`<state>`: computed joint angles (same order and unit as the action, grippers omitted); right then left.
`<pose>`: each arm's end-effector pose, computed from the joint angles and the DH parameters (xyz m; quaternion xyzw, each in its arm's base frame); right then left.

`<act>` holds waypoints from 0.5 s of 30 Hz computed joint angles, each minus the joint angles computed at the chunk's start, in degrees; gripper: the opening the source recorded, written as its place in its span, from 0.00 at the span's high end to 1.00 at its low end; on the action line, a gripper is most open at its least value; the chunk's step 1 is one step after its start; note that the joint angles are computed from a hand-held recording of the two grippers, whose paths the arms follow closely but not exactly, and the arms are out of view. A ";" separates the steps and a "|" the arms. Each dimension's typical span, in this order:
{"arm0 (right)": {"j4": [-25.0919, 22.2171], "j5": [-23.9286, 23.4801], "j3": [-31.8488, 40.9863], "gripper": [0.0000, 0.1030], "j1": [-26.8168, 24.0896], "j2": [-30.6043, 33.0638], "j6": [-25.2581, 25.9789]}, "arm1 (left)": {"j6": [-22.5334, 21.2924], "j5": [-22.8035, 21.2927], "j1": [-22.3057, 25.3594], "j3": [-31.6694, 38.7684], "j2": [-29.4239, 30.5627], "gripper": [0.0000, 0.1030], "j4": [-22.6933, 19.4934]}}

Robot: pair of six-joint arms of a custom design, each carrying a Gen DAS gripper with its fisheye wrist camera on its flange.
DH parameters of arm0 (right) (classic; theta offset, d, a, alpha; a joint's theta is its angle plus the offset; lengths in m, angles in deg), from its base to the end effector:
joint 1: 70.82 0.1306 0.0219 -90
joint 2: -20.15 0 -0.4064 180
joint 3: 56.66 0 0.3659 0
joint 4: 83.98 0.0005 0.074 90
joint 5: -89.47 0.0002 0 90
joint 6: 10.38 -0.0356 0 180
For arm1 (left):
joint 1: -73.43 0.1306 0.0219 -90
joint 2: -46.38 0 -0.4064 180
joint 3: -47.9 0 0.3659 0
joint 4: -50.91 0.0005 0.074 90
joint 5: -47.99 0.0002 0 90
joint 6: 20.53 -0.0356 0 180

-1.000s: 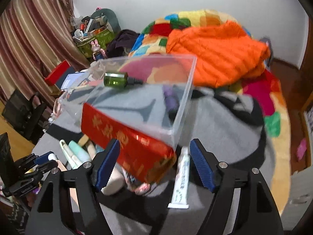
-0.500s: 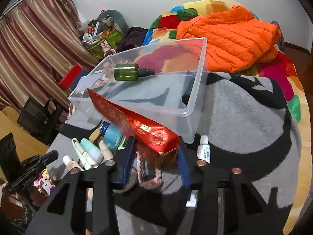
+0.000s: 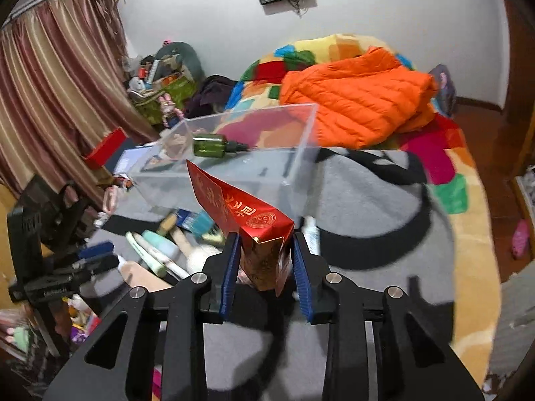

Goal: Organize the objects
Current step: 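Grasp the red gold-lettered box with the right gripper and lift it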

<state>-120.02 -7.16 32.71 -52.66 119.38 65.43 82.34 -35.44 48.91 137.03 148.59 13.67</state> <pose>0.4963 0.1666 0.3904 -0.0537 0.9240 0.1559 0.3450 0.4839 -0.2257 0.3607 0.1147 0.9323 -0.1597 0.3037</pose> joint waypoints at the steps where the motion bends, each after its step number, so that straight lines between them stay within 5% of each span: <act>1: -0.34 0.97 -0.87 0.73 0.23 -0.58 0.17 | -1.07 0.99 -0.04 0.88 0.90 0.43 -0.74; 5: -1.18 2.83 -4.12 0.73 1.08 -2.49 0.65 | -2.14 3.02 -0.56 1.83 2.32 0.43 -3.51; 15: -0.42 4.94 -7.65 0.72 4.12 -3.69 3.33 | -4.23 1.73 -4.00 -4.97 -3.07 0.43 -0.52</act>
